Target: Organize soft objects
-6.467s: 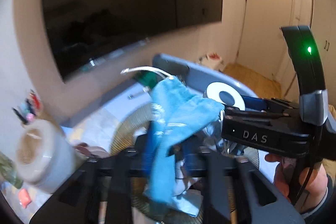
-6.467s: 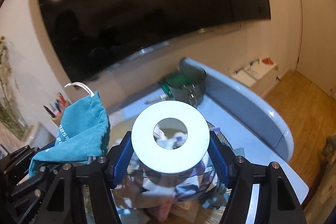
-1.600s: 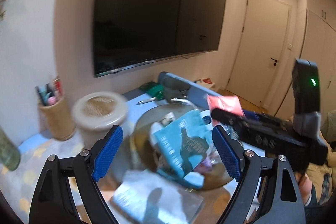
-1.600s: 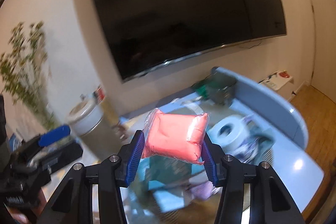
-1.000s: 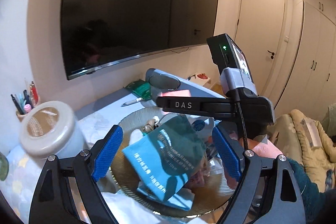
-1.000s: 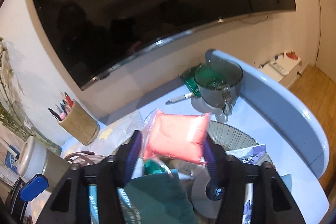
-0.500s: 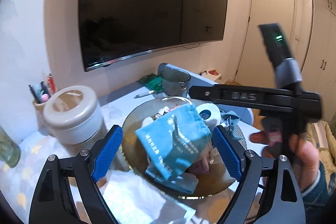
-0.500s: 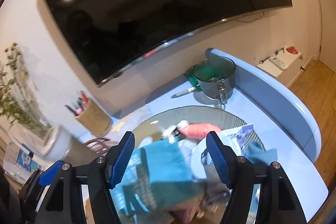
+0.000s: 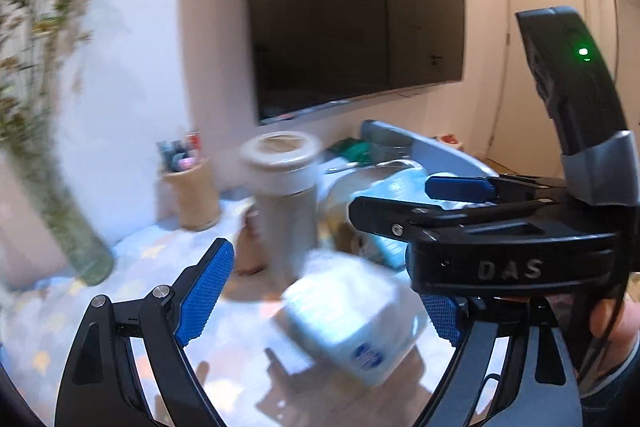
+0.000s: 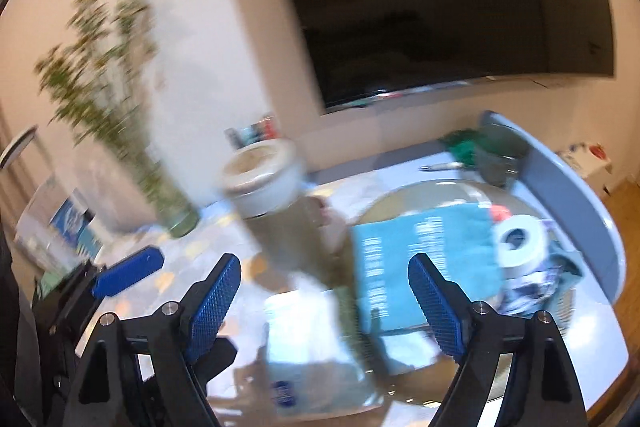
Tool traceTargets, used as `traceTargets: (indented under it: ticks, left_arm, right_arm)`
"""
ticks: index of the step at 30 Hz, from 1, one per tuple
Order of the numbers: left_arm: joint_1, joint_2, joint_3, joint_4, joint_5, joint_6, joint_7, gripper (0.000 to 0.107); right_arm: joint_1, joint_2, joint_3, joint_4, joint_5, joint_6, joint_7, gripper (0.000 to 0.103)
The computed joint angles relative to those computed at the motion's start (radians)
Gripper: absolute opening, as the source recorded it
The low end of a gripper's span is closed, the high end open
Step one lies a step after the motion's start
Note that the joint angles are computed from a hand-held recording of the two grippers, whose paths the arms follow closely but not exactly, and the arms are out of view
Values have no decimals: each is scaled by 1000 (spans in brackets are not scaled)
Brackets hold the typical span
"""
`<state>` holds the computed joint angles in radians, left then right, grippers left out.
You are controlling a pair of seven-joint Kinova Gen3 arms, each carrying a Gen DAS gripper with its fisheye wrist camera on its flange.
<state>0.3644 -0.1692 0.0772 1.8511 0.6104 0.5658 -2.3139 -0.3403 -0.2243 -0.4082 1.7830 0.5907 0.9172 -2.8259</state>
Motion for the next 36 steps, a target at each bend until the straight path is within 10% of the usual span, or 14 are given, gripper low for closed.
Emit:
traceTargets:
  ticks: [11,19,25,31,36]
  left_arm:
    - [-112,-215,-220,104,-70,-15,6,90]
    - [-69,-282,-331,167,-296,-199,288,90]
    - [-218,-238,-208,308,-197,-443,256,90]
    - [-81,-68,-276,411,-272,-644,316,91]
    - [147,5,-501,409,-448,-619,467,91]
  right_arm:
    - [-260,191,-81,-190,216,78,-137,85]
    - [-631,293,122,-203,531,95,-401,86]
    - [-891,415,283,-208,775,334,-523,103]
    - [-727,509,137,-131,874,316,-630,103]
    - [-633,533,109,-69,861,199,-746,103]
